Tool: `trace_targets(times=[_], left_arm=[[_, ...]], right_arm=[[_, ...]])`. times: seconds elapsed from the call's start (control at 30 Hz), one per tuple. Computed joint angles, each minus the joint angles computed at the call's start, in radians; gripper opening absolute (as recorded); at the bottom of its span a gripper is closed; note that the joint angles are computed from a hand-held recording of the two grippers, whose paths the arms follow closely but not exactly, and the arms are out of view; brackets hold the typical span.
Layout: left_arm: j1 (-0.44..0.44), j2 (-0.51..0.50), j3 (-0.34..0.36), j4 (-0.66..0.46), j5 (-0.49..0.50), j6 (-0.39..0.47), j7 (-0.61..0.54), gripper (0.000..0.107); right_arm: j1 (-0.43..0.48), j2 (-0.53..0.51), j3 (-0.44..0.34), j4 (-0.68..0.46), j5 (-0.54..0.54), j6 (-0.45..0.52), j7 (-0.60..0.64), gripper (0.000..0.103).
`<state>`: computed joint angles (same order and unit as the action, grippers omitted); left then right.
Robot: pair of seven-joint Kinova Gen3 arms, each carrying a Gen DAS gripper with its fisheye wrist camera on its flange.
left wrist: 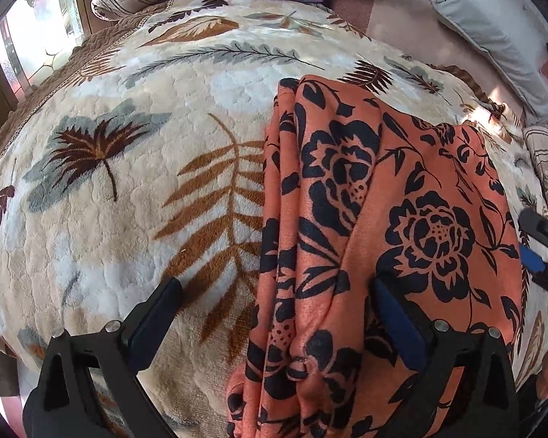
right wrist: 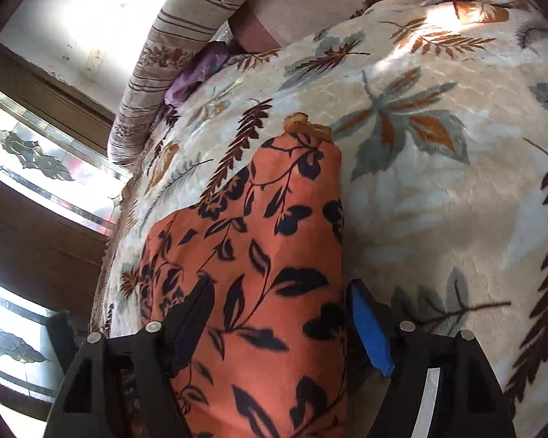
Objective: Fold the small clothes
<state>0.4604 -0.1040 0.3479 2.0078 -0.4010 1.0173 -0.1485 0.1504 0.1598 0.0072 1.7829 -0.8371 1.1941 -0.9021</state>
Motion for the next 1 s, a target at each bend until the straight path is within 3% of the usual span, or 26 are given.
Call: trace_targets(times=[0.1,0.17,0.2,0.23,0.3,0.4,0.53,0.73,0.83,0.97,1.0], left_arm=[[0.002,-0.003,0.003,0.004,-0.006,-0.001,0.008,0.103],[0.003,-0.003,0.009,0.004,-0.01,0.003,0.018,0.103],[0.005,-0.003,0.01,0.002,-0.011,0.006,0.021,0.103],[0.006,-0.003,0.011,0.002,-0.013,0.008,0.024,0.103],[0.006,-0.004,0.009,0.002,-0.01,0.01,0.024,0.103],[0.008,0.001,0.011,-0.003,-0.01,0.015,0.027,0.103],[0.011,-0.002,0.006,0.002,-0.012,0.01,0.023,0.103],[0.01,0.001,0.006,-0.001,-0.013,0.013,0.02,0.103],[0.011,0.001,0.007,0.0,-0.014,0.013,0.022,0.103],[0.011,0.001,0.006,-0.001,-0.013,0.014,0.021,0.103],[0.012,0.0,0.006,0.0,-0.012,0.013,0.018,0.103]], right_arm=[[0.095,0.006,-0.032,0.048,0.002,0.07,0.003,0.08],[0.116,0.006,-0.076,0.079,0.038,0.075,0.001,0.069],[0.099,-0.022,-0.095,0.079,0.078,0.052,0.024,0.054],[0.063,-0.068,-0.101,0.082,0.118,0.014,0.039,0.047],[-0.026,-0.156,-0.093,0.093,0.199,-0.061,0.022,0.043],[-0.093,-0.179,-0.074,0.108,0.248,-0.116,-0.026,0.046],[-0.048,-0.134,-0.009,0.138,0.136,-0.052,-0.002,0.073],[0.026,-0.125,0.024,0.151,0.05,0.015,0.077,0.074],[0.028,-0.111,0.025,0.149,0.037,0.019,0.061,0.074],[0.019,-0.086,-0.018,0.14,0.06,0.004,0.062,0.074],[0.0,-0.101,-0.033,0.15,0.085,-0.02,0.07,0.07]])
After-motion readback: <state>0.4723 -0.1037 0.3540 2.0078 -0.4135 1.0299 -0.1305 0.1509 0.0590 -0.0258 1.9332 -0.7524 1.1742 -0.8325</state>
